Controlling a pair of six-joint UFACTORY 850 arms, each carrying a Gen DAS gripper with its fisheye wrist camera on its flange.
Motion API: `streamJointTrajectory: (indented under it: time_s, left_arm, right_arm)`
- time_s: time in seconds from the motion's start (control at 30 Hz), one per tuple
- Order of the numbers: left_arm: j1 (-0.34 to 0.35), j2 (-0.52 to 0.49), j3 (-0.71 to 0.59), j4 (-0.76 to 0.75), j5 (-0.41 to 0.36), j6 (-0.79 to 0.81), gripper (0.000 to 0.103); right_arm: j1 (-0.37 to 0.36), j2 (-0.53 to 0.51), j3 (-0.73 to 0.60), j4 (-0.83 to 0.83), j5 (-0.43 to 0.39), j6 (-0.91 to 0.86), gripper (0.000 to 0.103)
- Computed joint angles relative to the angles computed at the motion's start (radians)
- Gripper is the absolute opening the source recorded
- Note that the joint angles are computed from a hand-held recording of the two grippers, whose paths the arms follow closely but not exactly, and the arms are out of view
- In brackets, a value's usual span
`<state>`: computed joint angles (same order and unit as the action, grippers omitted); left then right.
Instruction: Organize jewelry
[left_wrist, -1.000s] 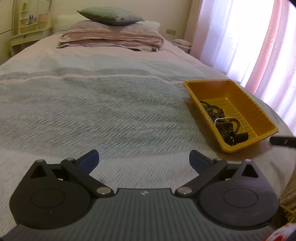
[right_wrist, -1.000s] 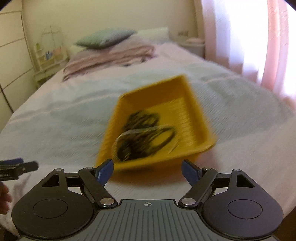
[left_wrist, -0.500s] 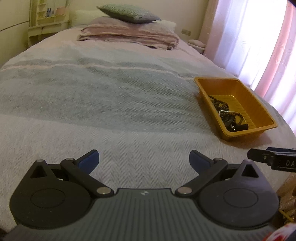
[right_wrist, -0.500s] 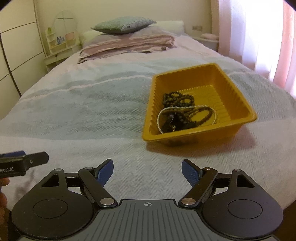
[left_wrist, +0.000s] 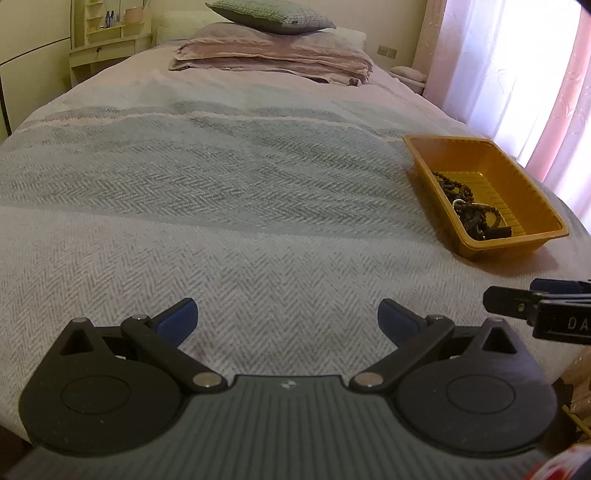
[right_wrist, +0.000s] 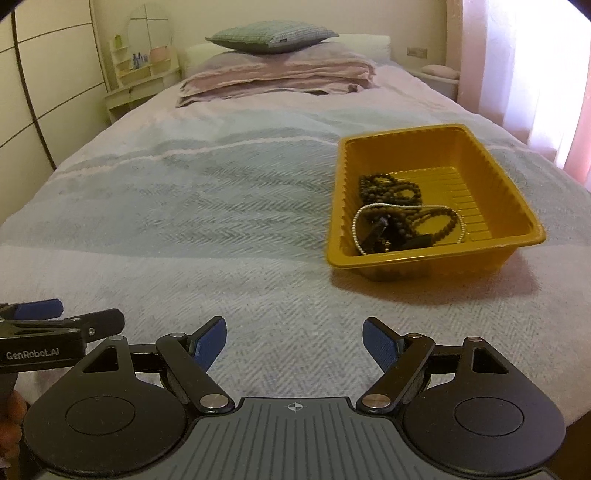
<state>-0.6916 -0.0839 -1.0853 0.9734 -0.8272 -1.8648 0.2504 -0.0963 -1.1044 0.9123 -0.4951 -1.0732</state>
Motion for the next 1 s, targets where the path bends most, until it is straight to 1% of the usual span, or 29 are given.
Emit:
streamJointTrajectory:
  time_s: [0.3, 1.0]
  left_arm:
    - [-0.006, -0.011, -0.011, 0.009, -0.011, 0.007, 0.103]
    - [-0.004, -0.008, -0.009, 0.017, 0.000, 0.006, 0.103]
  right_arm:
    - [0.006, -0.008, -0.004, 0.015, -0.004, -0.007, 0.081]
    - [0.006, -0.005, -0.002, 0.005, 0.002, -0.004, 0.081]
